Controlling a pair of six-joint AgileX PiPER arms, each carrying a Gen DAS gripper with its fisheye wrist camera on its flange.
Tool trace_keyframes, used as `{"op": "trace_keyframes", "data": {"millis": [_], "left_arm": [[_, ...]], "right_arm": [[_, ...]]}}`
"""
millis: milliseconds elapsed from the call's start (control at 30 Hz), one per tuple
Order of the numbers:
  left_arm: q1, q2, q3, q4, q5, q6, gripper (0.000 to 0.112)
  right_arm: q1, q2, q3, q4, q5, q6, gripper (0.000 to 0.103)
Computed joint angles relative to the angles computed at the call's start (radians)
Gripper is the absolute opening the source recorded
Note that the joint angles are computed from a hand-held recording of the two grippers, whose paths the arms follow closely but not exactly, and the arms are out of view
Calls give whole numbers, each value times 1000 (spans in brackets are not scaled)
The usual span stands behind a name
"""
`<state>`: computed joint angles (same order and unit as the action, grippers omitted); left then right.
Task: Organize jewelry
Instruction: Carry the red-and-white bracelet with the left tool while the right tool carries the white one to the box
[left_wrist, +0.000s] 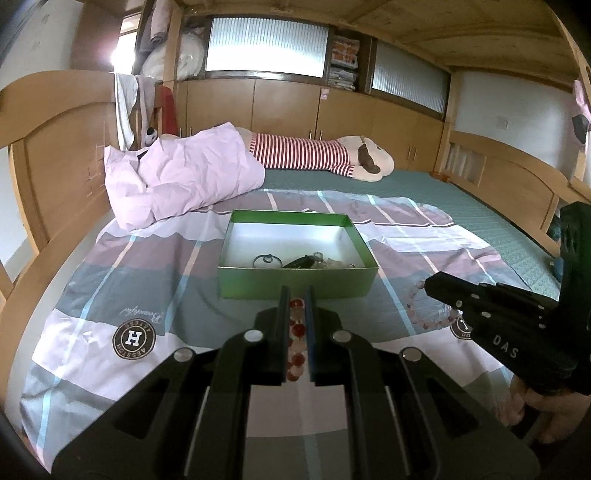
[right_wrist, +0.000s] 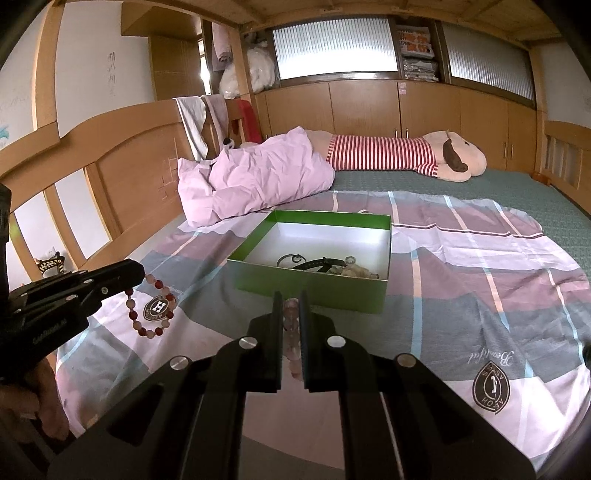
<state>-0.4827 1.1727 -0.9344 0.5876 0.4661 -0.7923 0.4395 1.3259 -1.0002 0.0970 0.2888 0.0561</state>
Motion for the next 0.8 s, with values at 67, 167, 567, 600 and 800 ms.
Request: {"op": "trace_keyframes", "data": {"millis": [67,167,567,600,800], "left_arm": [[-1,0,1,3,1,-5,8],[0,-2,2,5,2,-7,8],[9,-1,5,-14,-2,9,8],[12,-1,6,-21,-4,18,8],[11,1,5,-18,-3,12,8]], "right_arm": [[0,0,0,0,-2,1,8],[1,0,3,-10,-8,14,8],[0,-3,9,-8,-13,12,8],[-4,-4,10,4,-13,-2,8],[-6,-4,10,12,-12,-11,8]]}}
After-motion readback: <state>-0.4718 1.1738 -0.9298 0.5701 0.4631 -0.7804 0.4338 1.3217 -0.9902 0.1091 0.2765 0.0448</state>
